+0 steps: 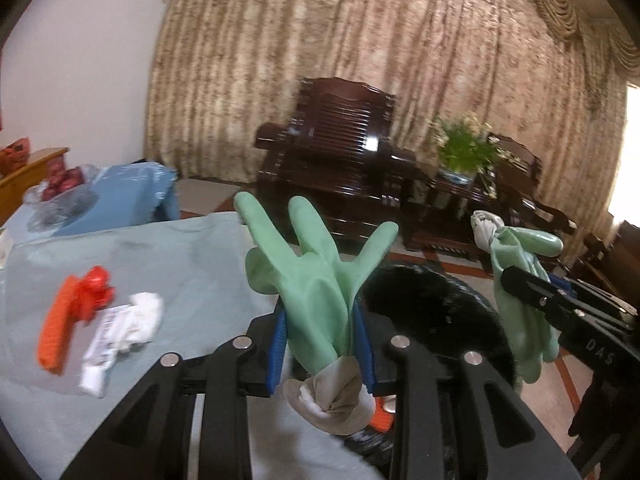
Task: Collect trash
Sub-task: 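Carry both gloves over the bin and open both tools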
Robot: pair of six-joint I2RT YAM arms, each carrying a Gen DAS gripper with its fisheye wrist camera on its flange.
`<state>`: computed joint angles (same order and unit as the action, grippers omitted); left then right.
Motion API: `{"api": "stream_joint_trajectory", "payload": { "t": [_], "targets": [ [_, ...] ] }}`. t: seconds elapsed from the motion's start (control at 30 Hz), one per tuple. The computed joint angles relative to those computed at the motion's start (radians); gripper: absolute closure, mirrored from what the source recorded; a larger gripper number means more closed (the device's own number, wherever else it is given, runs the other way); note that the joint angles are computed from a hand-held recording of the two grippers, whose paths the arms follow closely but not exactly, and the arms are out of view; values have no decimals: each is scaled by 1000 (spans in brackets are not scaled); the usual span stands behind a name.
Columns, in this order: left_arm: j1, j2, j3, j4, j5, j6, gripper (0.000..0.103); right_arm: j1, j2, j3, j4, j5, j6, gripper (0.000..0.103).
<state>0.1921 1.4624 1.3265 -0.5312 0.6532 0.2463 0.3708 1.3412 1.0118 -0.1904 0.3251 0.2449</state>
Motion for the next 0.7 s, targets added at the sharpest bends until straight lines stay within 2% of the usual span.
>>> {"api": "stream_joint_trajectory", "payload": {
  "t": [0.37, 0.5, 0.57, 0.6, 0.67, 0.7],
  "targets": [
    [-232, 73, 1, 54, -118, -41, 73, -178, 21, -102, 52, -88, -13, 81],
    [-276, 119, 31, 30, -128, -46, 71, -223, 52, -114, 66, -121, -10, 78],
    [-287, 137, 49, 11, -122, -48, 65, -236, 66, -122, 71, -125, -1, 65],
    [-284, 143, 56, 1, -113, -48, 54, -242, 72, -130, 76, -119, 3, 59],
    [-269, 131, 43, 14, -99, -57, 37, -240, 72, -141, 82, -100, 14, 37],
    [-262, 122, 33, 30, -94, -66, 33, -240, 68, -150, 88, -92, 19, 34]
  ]
}}
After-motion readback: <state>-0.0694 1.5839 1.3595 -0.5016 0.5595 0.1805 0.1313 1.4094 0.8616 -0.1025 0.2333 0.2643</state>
